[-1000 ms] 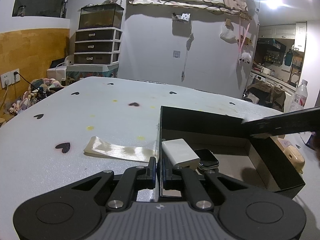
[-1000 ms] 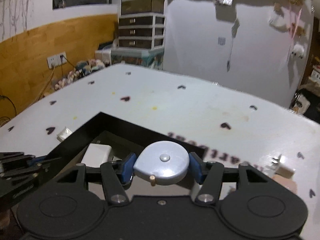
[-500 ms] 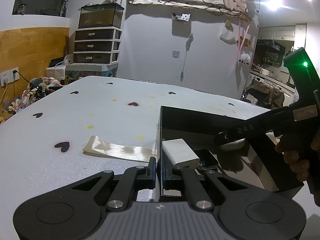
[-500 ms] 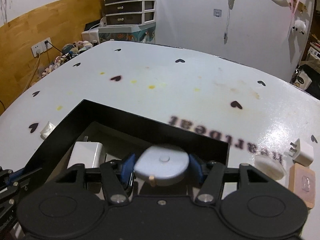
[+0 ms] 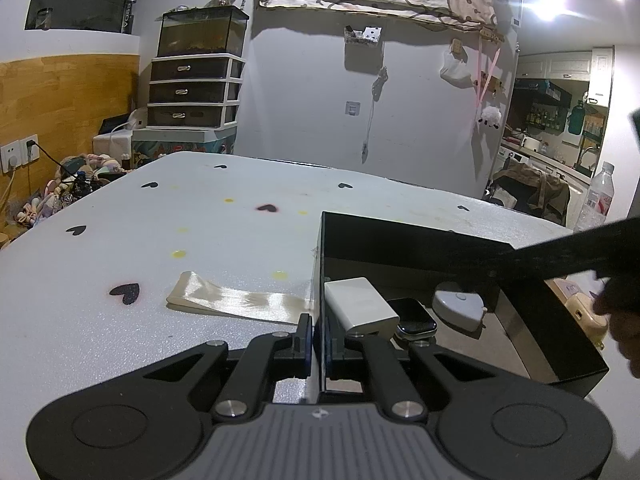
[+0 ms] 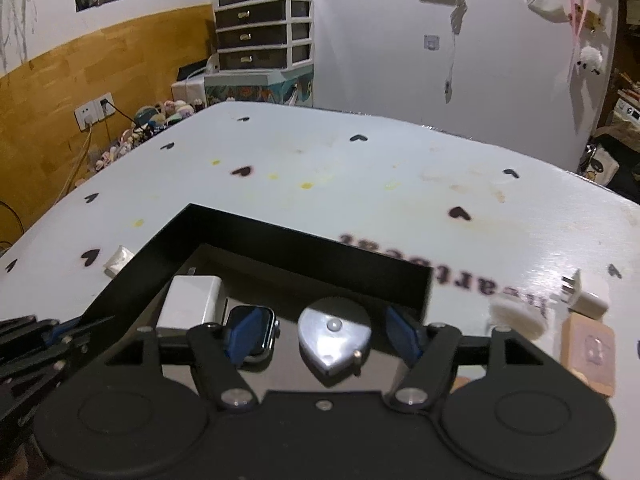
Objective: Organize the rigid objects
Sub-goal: 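Carry the tape measure into the box beside the smartwatch and release, then move the right gripper back toward the beige earbud case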
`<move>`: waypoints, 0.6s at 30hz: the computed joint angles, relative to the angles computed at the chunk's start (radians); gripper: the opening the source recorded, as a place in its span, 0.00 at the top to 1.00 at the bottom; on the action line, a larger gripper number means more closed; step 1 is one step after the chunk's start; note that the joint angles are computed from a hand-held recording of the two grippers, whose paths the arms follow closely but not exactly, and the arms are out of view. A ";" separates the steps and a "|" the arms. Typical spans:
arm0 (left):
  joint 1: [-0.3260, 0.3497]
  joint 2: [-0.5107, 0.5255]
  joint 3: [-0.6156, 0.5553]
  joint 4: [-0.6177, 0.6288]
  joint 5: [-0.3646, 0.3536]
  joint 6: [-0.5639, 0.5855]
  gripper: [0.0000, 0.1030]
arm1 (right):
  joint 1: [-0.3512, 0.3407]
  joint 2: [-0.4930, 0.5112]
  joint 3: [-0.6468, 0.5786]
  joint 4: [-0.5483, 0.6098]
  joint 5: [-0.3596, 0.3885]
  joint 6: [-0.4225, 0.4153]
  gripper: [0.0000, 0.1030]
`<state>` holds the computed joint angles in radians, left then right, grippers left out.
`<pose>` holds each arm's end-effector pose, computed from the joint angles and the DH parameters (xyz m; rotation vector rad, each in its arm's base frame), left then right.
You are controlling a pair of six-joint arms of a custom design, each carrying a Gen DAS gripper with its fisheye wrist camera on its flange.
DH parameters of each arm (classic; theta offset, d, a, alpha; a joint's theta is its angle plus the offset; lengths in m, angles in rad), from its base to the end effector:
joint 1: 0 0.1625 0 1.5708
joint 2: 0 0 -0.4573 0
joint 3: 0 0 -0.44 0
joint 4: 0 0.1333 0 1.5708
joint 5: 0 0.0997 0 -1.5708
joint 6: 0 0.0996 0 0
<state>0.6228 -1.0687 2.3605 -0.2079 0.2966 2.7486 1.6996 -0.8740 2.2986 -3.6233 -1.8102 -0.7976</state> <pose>-0.0834 -0.3412 0.0680 0.1981 2.0631 -1.3341 0.1724 -0.4769 0.0582 1.0826 -2.3974 0.7024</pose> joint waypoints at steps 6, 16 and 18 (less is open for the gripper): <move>-0.003 0.005 0.000 0.018 -0.007 -0.022 0.94 | -0.021 -0.055 0.074 -0.066 0.060 -0.016 0.23; -0.003 0.004 0.001 0.024 -0.009 -0.025 0.95 | -0.062 -0.084 0.164 -0.201 0.122 -0.057 0.12; -0.004 0.004 0.001 0.024 -0.009 -0.026 0.95 | -0.071 -0.082 0.179 -0.235 0.138 -0.072 0.09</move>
